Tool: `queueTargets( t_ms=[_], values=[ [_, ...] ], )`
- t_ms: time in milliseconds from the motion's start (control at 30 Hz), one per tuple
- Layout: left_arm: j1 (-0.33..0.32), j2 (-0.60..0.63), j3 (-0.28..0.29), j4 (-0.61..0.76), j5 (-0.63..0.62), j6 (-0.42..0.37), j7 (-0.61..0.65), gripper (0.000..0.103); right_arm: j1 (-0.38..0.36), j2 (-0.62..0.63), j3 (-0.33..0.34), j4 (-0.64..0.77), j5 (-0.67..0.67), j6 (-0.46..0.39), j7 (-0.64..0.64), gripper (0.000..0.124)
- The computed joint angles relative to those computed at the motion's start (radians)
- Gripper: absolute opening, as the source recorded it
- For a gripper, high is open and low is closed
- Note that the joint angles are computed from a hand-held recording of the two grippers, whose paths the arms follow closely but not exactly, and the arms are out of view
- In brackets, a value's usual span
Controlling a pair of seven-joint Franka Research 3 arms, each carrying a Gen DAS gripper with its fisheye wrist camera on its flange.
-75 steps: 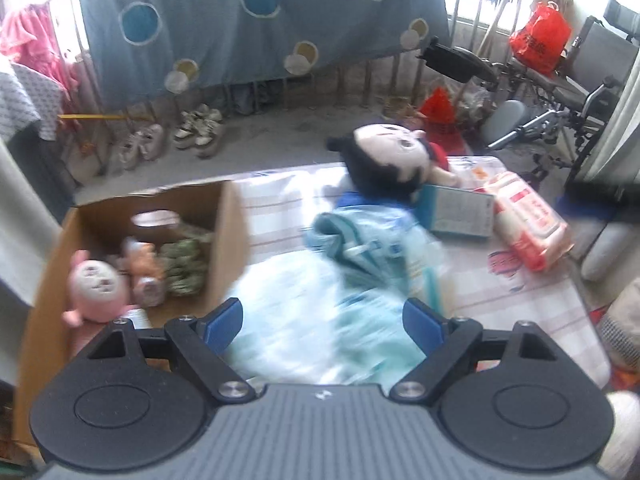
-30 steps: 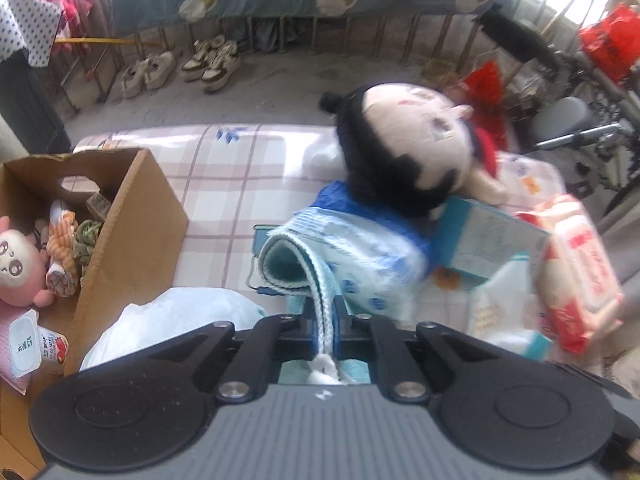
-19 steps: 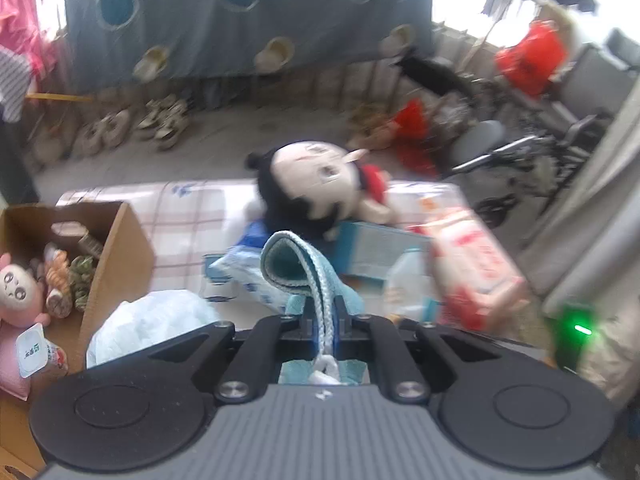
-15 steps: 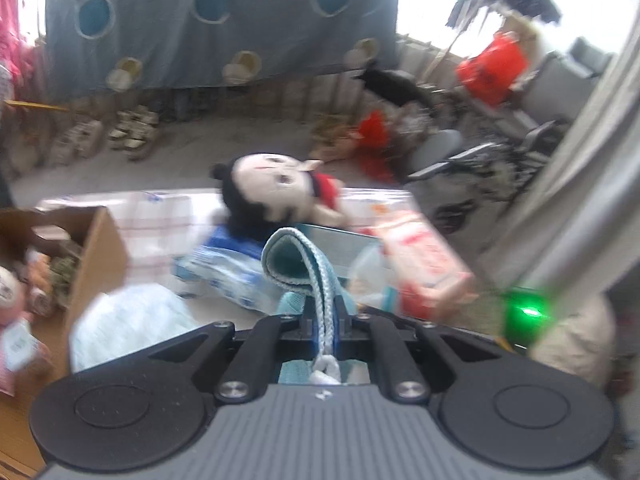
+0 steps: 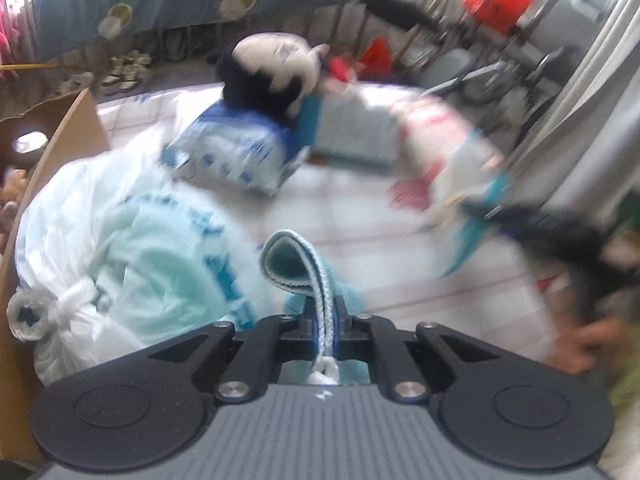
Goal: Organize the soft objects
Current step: 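Lower the blue towel back onto the table and open the left gripper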
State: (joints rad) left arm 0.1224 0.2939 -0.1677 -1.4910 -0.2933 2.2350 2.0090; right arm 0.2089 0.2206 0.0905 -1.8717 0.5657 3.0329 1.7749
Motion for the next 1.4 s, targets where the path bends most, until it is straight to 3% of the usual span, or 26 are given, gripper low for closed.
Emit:
queueTargets(
  t_ms=[100,167,233,333,400,500,667,733,833,933,1000,1100,1233,1333,1400],
  values=[
    [-0.033,-0.059,0.010,-0.144,0.103,0.199,0.047,0.007,0.020,0.002,-0.017,0.000,-0.043,0.015,0.012,0.032],
    [-0.059,-0.123,0.013,-0.277,0.194,0.371,0.095,0.007,0.009,0.006,-0.002,0.011,-0.035,0.016,-0.007,0.033],
    [-0.079,-0.169,0.011,-0.384,0.267,0.494,0.144,0.007,-0.010,0.012,0.026,0.024,0.002,0.010,-0.047,0.033],
    [-0.098,-0.212,0.005,-0.506,0.324,0.617,0.233,0.008,-0.008,0.016,0.028,0.038,0.012,0.000,-0.067,0.033],
    [-0.106,-0.228,-0.002,-0.555,0.306,0.644,0.301,0.008,-0.010,0.016,0.034,0.041,0.026,-0.006,-0.084,0.033],
    [-0.113,-0.237,-0.010,-0.574,0.203,0.608,0.402,0.013,-0.007,0.018,0.033,0.046,0.037,-0.017,-0.096,0.033],
    [-0.105,-0.242,-0.006,-0.540,-0.054,0.460,0.581,0.038,-0.041,0.023,0.075,0.061,0.131,-0.041,-0.184,0.033],
    [-0.103,-0.258,0.005,-0.536,-0.148,0.405,0.634,0.050,-0.095,0.027,0.142,0.083,0.288,-0.074,-0.332,0.033],
    [-0.097,-0.263,0.028,-0.507,-0.255,0.306,0.692,0.060,-0.170,0.031,0.222,0.126,0.589,-0.173,-0.598,0.033],
    [-0.088,-0.259,0.046,-0.484,-0.319,0.223,0.718,0.060,-0.229,0.032,0.255,0.156,0.891,-0.351,-0.839,0.033],
    [-0.085,-0.260,0.052,-0.485,-0.338,0.192,0.711,0.060,-0.237,0.036,0.247,0.163,0.986,-0.458,-0.905,0.033],
    [-0.079,-0.254,0.058,-0.479,-0.345,0.158,0.691,0.060,-0.187,0.047,0.213,0.177,0.922,-0.479,-0.857,0.033],
    [-0.064,-0.270,0.070,-0.482,-0.383,0.135,0.725,0.060,-0.101,0.064,0.138,0.170,0.726,-0.466,-0.671,0.033],
    [-0.051,-0.273,0.085,-0.467,-0.412,0.115,0.722,0.061,-0.071,0.051,0.102,0.139,0.745,-0.463,-0.659,0.033],
    [-0.048,-0.267,0.086,-0.460,-0.415,0.143,0.703,0.061,-0.057,0.036,0.086,0.117,0.768,-0.446,-0.676,0.033]
  ],
)
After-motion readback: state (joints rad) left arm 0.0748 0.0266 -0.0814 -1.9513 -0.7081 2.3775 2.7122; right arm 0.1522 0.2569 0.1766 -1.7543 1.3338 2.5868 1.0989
